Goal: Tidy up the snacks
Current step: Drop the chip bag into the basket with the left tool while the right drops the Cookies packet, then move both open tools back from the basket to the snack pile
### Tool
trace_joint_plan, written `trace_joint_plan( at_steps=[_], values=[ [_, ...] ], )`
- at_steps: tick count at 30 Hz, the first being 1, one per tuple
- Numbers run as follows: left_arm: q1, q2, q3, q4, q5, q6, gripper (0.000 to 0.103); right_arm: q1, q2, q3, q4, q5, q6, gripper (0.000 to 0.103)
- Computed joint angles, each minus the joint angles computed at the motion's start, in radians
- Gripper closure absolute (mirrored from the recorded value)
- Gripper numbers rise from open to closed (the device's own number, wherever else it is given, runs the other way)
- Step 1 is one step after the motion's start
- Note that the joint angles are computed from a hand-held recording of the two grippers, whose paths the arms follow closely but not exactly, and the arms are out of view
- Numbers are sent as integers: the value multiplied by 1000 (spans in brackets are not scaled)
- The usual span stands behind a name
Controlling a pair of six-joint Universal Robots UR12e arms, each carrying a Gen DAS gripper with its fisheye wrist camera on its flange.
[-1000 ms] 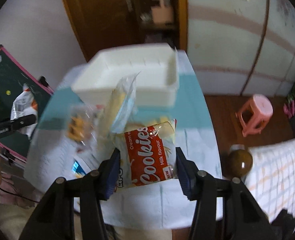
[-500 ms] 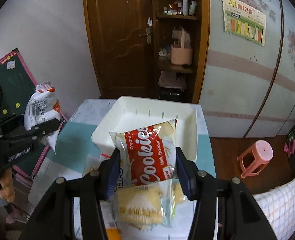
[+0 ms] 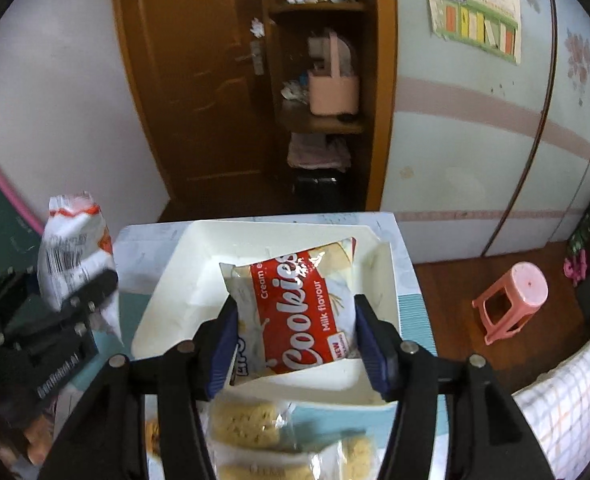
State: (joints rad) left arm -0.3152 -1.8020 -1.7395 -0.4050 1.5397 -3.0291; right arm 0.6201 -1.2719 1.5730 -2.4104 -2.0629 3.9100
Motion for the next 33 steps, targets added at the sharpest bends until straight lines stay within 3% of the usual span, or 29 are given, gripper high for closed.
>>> trace_joint_plan(
  at_steps=[1,2,3,7,14,26,30,33],
  values=[
    [5,-9,12,-32,-36,-8,28,-10,4,0,8,18,15,43],
    [7,-16,19,-58,-50,-20,7,-24,9,1,16,48,38,43],
    [7,-26,25,-66,-47,-38,2,-33,10,7,15,76,59,42],
    [3,-48,32,-70,-28,-48,2,-52,14,21,6,137,107,36],
    [13,-35,7,-54,-35,-55,2,-38,21,26,-23,114,93,25],
    [-5,30,-60,79,32,-13,2,-14,-10,36,-17,87,123,24],
    [8,79,-102,119,-21,9,5,10,-35,48,-7,59,155,24],
    [26,126,-137,133,-84,28,9,42,-58,68,-41,-10,170,24]
  ],
)
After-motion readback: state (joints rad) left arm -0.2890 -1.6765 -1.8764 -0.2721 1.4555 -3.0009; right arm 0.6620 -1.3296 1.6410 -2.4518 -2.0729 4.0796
